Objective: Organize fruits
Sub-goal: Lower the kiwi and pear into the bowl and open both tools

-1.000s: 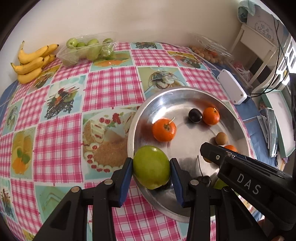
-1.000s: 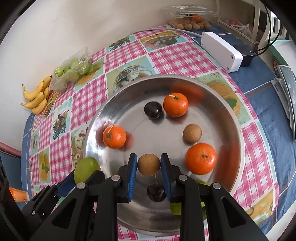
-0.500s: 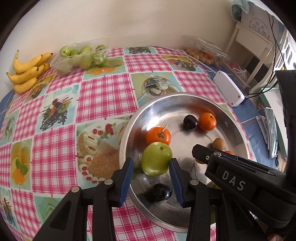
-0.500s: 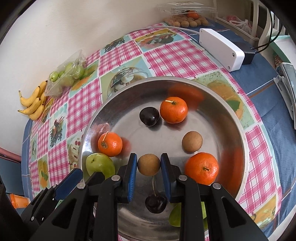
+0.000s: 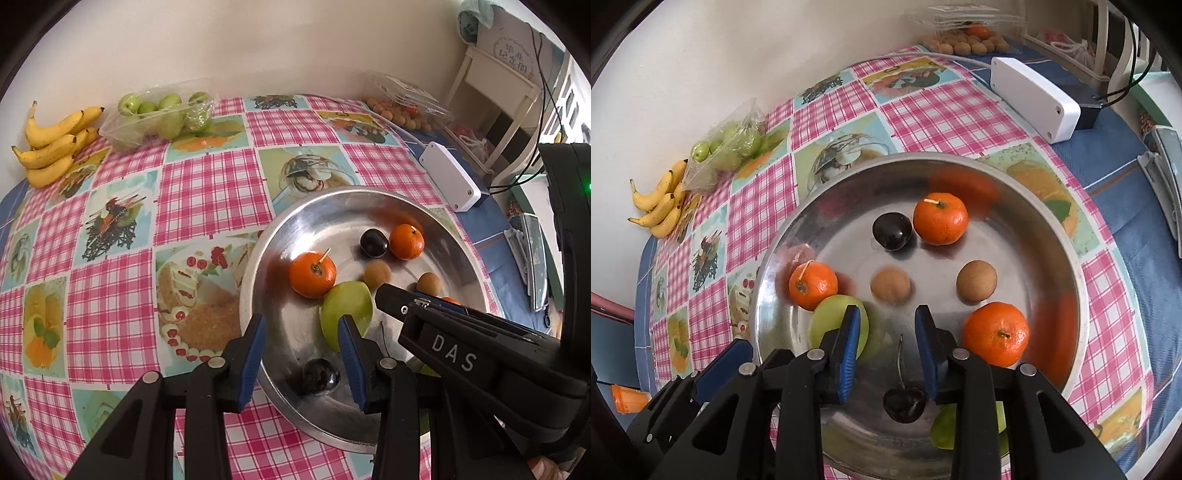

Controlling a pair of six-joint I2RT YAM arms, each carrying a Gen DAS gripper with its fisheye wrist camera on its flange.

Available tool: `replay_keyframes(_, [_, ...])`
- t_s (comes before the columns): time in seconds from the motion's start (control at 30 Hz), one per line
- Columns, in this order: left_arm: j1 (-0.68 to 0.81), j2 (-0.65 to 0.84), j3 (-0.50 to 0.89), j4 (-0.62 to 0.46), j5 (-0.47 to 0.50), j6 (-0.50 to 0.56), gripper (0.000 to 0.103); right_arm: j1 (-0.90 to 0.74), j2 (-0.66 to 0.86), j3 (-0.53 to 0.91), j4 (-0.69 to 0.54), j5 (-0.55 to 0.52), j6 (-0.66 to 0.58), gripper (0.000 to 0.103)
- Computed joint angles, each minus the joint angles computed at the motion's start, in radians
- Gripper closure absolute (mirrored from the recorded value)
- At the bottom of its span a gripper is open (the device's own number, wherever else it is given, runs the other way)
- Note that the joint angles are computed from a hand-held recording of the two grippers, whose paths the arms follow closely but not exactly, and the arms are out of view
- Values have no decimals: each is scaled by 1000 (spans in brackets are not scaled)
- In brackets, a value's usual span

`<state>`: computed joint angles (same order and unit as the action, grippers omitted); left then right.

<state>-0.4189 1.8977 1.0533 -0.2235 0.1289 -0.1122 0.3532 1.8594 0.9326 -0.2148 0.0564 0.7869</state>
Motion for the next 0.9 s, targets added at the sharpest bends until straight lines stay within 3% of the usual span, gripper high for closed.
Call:
replay_keyframes(0.67, [157, 16, 31, -99, -7, -131, 59, 3, -23, 0, -37, 11, -29, 70])
replay_keyframes(0.7, [163, 18, 30, -100, -7, -135, 59, 5, -20, 2, -37, 9, -32, 69])
replay_keyframes(0.77, [176, 24, 31, -106, -8, -143, 58, 6, -15, 5, -36, 5, -39, 57])
replay_keyframes(0.83, [179, 28, 33, -110, -14, -151, 42, 12, -14, 9, -36, 7, -47, 50])
replay_keyframes(0.9, [182, 32, 33, -116, -27, -161, 36, 18, -11, 14, -35, 12, -53, 42])
